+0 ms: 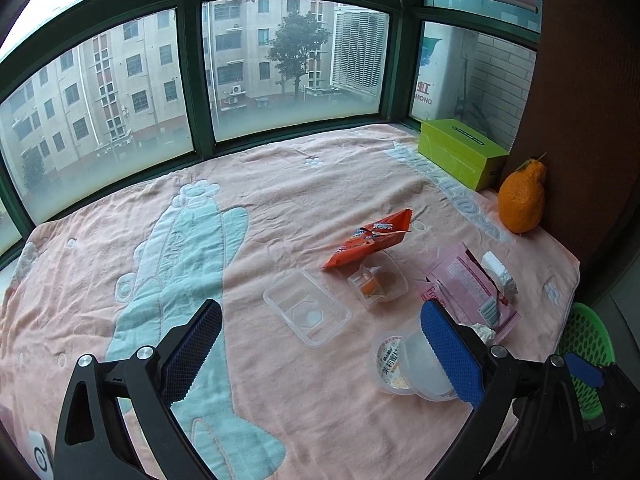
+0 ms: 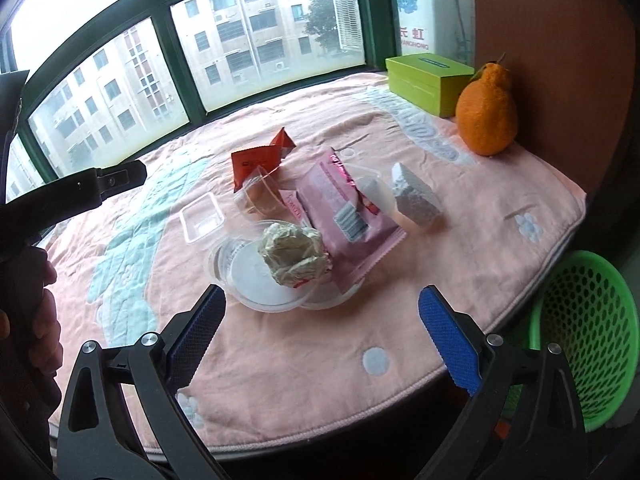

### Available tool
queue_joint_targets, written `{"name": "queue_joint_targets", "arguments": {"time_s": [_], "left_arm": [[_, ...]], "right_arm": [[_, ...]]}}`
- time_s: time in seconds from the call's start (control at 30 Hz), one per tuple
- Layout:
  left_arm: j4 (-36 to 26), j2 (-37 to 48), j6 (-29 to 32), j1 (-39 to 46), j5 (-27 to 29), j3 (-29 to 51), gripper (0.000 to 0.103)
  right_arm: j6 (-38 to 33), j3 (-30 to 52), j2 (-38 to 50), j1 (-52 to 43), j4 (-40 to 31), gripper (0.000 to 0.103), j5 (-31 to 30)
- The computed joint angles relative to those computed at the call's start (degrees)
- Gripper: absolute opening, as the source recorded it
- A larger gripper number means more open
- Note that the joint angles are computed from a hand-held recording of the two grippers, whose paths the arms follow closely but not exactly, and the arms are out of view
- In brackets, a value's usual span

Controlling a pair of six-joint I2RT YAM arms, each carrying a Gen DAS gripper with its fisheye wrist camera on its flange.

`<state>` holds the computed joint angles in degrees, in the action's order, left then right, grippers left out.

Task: Collect trash
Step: 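Grasp the crumpled white tissue with the right gripper while the left gripper grasps the orange wrapper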

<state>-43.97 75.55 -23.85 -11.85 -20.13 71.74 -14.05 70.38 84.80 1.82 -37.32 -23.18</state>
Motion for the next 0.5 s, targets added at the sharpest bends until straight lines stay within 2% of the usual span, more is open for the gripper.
{"name": "queue_joint_targets", "arguments": {"time_s": [0.33, 0.5], "left_arm": [[2.3, 1.6, 3.1, 5.1, 4.1, -1.0, 0.096], [4.8, 5.5, 7.1, 6.4, 8.5, 0.8, 0.096]], "right_arm": [[1.0, 4.4, 8.1, 5.6, 2.0, 0.081, 2.7], [1.2, 6.3, 10.9, 6.7, 1.5, 0.07, 3.8]]}}
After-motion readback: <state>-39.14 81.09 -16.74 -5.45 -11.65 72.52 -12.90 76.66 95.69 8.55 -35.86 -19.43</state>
